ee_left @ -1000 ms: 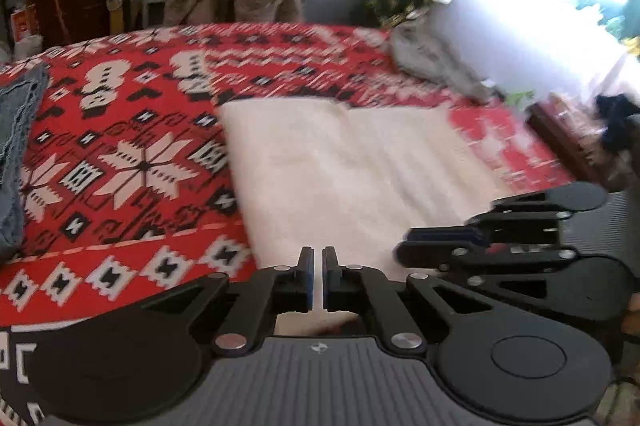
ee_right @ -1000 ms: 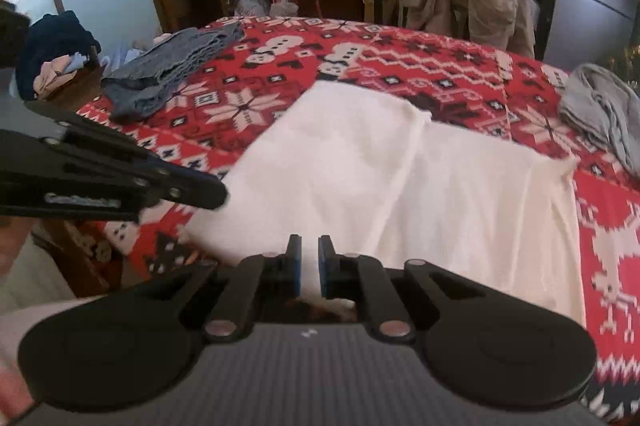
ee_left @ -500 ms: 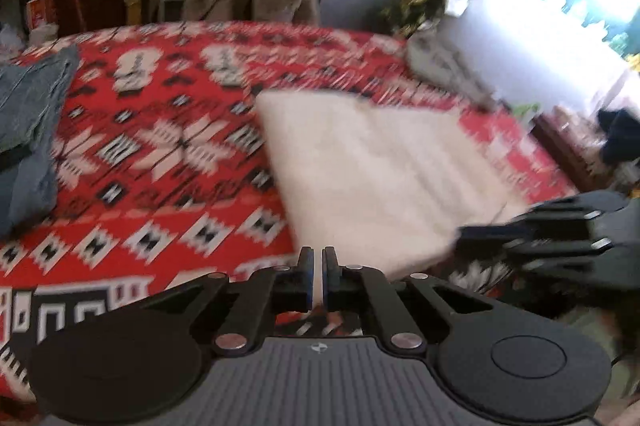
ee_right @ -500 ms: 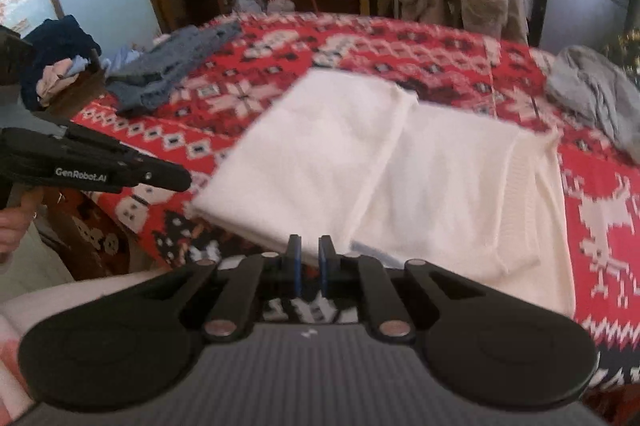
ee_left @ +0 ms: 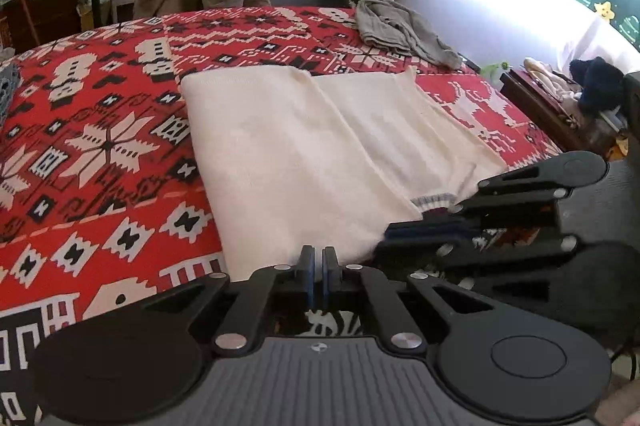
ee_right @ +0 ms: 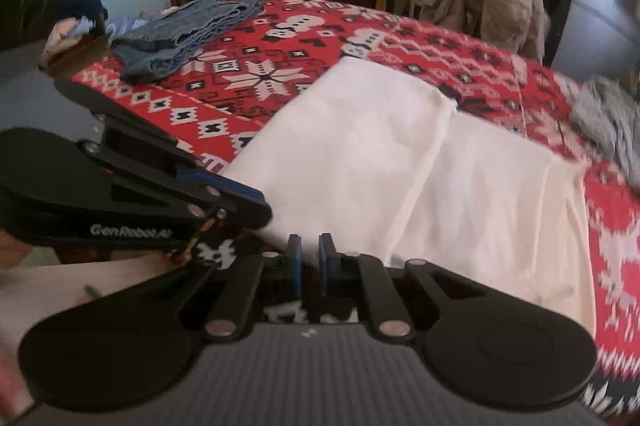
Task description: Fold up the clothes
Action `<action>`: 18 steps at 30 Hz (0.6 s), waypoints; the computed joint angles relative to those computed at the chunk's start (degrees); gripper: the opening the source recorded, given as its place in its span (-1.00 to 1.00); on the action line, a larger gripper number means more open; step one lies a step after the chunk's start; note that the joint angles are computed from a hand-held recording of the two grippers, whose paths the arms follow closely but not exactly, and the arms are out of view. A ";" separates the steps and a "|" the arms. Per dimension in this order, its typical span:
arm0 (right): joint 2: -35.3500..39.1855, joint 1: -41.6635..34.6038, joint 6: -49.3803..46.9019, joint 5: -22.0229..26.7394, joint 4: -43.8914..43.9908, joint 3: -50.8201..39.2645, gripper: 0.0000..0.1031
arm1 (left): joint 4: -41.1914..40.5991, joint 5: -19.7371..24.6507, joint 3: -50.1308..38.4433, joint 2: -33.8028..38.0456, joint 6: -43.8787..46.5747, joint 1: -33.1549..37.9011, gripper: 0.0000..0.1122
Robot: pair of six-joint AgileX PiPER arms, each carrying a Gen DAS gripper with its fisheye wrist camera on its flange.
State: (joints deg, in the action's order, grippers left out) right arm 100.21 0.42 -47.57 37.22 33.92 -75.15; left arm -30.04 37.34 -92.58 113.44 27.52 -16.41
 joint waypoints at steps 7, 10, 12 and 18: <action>1.90 -2.78 2.30 -1.65 -0.05 -2.46 -0.81 | -0.26 -1.74 -4.81 2.80 -1.84 -1.11 -0.93; 2.21 -2.13 1.23 -2.57 -2.26 -1.61 -0.82 | 4.06 -0.06 -8.04 5.07 -5.78 -1.56 -0.93; 1.60 -2.75 1.01 -1.73 -2.53 -1.02 -0.82 | 4.68 0.37 -7.91 5.39 -6.10 -1.51 -0.93; -0.15 -8.62 -1.01 2.77 4.69 1.12 -0.83 | 1.05 0.76 -5.91 3.95 -2.90 -0.70 -0.92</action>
State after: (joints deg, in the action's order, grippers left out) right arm 100.07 -8.20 -48.58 39.99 38.61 -74.03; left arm -28.99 38.10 -98.49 117.39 24.62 -17.11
